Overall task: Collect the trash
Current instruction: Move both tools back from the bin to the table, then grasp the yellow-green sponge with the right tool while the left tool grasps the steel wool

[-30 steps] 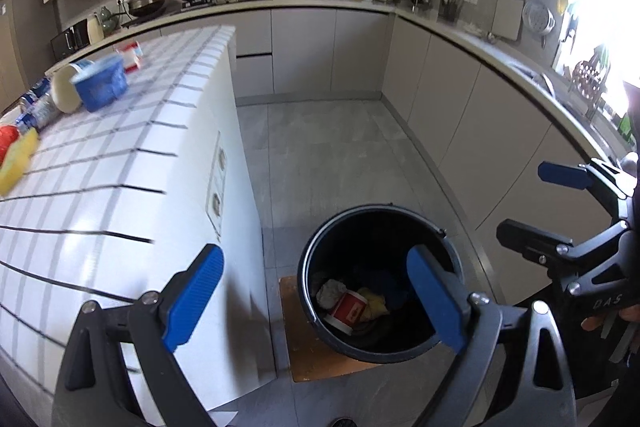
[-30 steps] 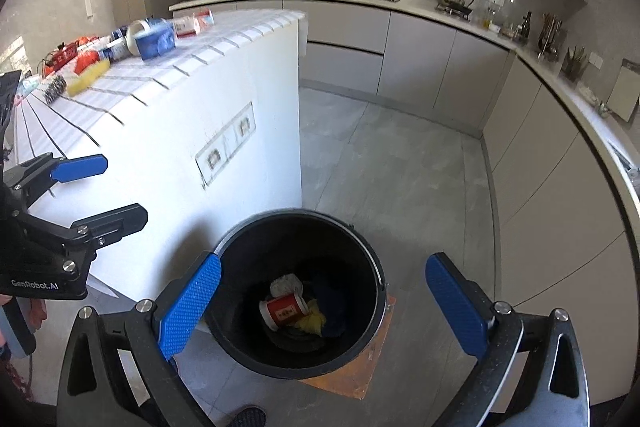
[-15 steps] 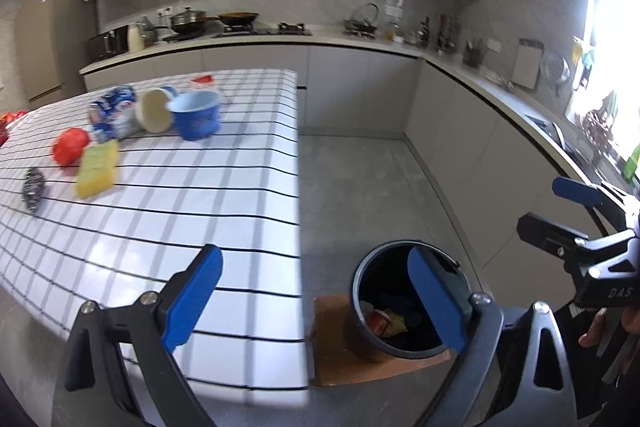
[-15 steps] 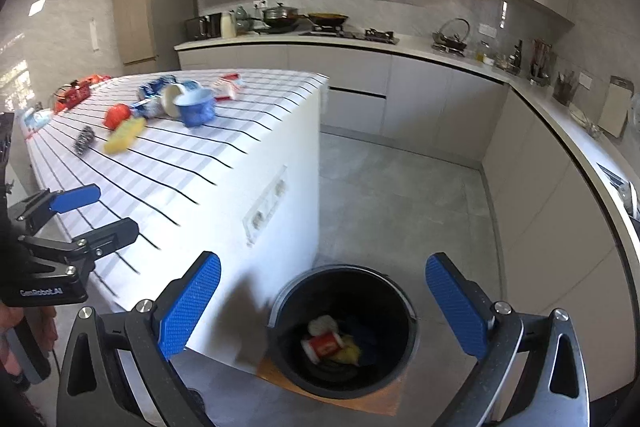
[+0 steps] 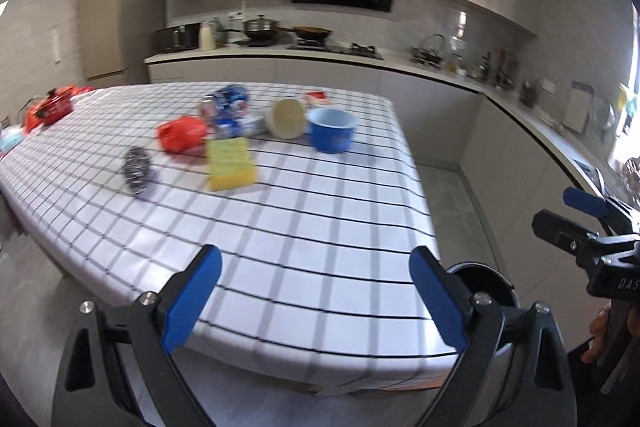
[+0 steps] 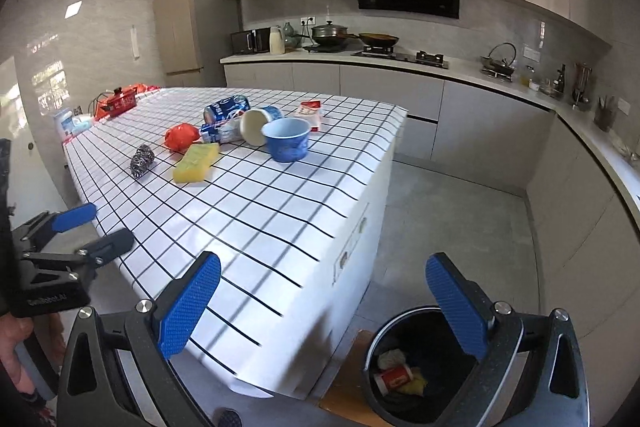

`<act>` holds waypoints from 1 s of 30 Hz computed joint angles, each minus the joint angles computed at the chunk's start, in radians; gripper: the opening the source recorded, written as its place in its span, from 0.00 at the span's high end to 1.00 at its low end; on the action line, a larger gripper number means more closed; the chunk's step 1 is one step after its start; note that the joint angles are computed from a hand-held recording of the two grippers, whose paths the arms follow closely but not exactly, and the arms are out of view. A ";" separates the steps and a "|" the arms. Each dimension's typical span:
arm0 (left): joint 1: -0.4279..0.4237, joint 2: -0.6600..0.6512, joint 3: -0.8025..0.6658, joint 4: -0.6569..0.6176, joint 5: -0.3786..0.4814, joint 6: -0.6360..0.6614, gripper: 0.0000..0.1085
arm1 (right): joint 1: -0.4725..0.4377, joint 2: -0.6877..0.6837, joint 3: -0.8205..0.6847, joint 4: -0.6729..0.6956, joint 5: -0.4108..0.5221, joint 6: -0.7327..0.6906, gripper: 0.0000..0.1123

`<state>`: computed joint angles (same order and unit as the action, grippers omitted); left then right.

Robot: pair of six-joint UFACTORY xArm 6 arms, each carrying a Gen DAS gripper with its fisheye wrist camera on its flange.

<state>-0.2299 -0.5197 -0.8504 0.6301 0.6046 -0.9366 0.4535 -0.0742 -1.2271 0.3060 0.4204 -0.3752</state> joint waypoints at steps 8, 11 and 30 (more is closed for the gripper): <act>0.154 -0.092 0.085 -0.058 -0.027 0.077 0.12 | 0.090 0.090 -0.117 -0.148 0.044 0.179 0.08; 0.212 -0.103 0.102 -0.073 -0.036 0.111 0.12 | 0.120 0.132 -0.162 -0.159 0.039 0.215 0.08; 0.526 0.152 0.028 -0.434 -0.241 0.522 0.22 | 0.262 0.660 -0.834 -0.212 0.235 0.315 0.14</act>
<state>0.2961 -0.3675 -0.8223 0.1964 0.3632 -0.4148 0.7157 0.5854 -2.0615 0.0937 0.6557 -0.0601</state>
